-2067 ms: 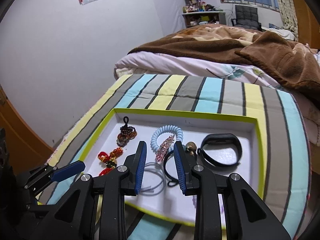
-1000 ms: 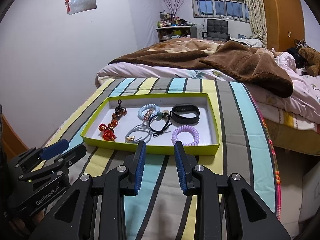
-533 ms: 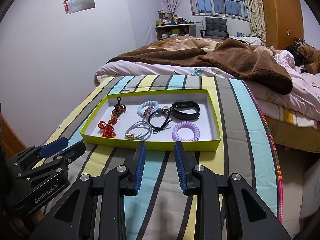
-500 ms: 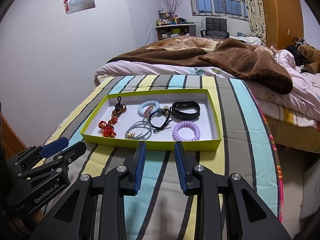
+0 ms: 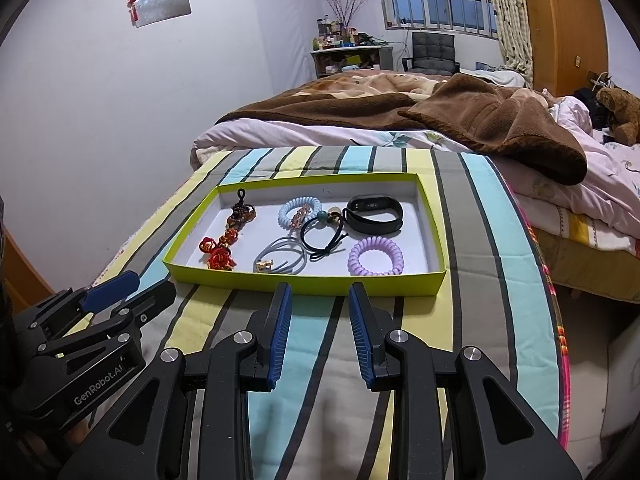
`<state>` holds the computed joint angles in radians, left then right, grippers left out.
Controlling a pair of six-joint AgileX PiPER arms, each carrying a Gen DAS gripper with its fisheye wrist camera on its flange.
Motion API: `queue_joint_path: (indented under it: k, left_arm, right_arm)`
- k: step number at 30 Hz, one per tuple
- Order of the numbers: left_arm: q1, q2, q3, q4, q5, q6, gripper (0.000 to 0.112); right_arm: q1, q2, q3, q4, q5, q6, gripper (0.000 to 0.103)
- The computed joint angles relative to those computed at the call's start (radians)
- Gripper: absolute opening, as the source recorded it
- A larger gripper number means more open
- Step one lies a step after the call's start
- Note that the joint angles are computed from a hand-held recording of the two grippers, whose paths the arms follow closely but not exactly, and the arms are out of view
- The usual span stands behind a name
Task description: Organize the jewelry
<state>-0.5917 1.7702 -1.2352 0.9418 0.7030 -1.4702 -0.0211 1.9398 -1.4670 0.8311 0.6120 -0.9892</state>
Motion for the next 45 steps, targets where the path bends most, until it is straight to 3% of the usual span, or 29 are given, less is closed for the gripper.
queue_joint_path:
  k: [17, 45]
  left_arm:
    - [0.005, -0.010, 0.014, 0.001, -0.028, -0.012, 0.048]
    - [-0.007, -0.015, 0.024, 0.028, -0.007, -0.054, 0.048]
  right_arm:
    - [0.001, -0.006, 0.012, 0.000, -0.001, -0.008, 0.030]
    - [0.006, -0.022, 0.033, 0.007, -0.006, -0.016, 0.030]
